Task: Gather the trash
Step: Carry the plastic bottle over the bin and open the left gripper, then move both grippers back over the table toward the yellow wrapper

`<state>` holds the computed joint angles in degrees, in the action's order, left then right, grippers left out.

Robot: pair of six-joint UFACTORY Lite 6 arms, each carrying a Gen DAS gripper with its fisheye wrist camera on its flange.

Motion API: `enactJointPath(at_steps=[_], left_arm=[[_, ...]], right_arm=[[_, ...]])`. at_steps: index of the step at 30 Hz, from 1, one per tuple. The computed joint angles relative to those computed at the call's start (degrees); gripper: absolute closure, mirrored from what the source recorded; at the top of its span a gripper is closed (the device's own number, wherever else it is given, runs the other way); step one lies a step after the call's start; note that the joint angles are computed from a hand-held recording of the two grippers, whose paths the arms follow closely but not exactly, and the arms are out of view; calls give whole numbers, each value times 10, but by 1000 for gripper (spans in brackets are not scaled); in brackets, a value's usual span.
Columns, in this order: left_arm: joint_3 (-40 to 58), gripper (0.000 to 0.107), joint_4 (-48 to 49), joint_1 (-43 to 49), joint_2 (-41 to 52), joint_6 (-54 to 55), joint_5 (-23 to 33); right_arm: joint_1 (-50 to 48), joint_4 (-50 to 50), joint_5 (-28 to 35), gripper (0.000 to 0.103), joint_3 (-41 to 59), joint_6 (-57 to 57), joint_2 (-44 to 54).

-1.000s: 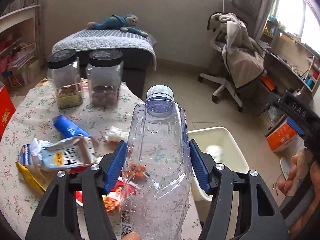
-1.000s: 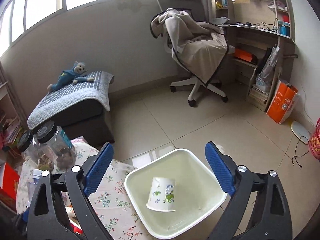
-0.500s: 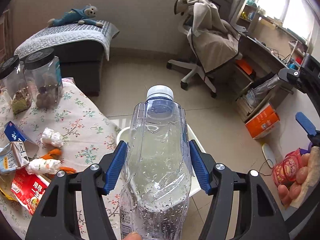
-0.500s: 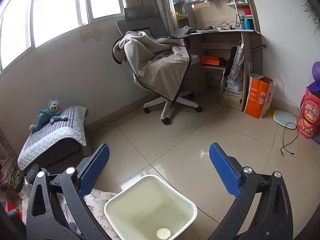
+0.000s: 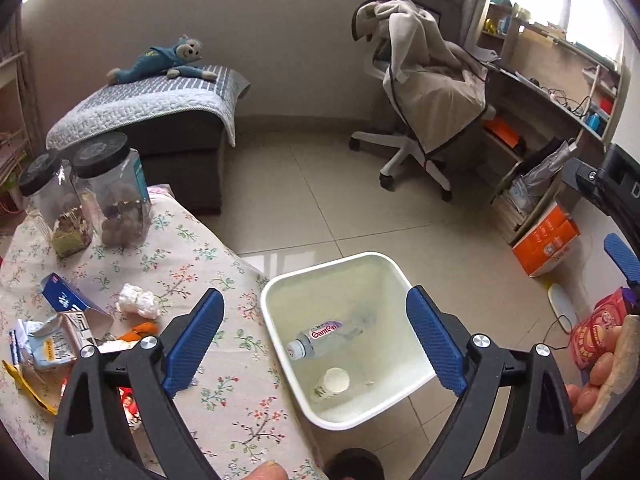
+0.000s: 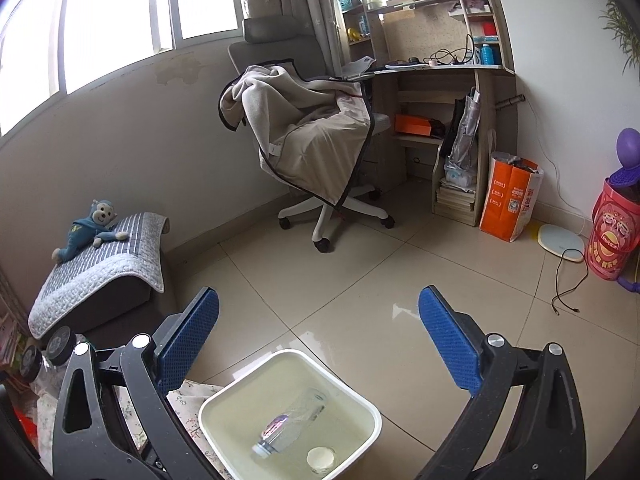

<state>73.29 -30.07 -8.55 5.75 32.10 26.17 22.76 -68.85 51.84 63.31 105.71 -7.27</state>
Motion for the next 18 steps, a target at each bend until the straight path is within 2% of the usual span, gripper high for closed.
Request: enactJointPath(at_steps=[4,9,11,14,16,18], left_arm=[[-34,16,6,31,-42,34,-41],[-74,13,-34,86,-88,104,-99],[-90,13,-86,113,-100,159,-122],[-114,13,-231,164,-111,300,-139],[-112,13,-267,190,-105,328,-150],[-93,12,-263,225,-86,316,-129]], right_arm=[[51,-19,47,7,18,2,25],[118,-40,105,7,52,-14,78],[140,-44,121,7,73,-25,106],[168,-45,132,7,108,-37,146],[187,-43,138,7,134,-45,174],[207,-40,144,7,165,-56,204]])
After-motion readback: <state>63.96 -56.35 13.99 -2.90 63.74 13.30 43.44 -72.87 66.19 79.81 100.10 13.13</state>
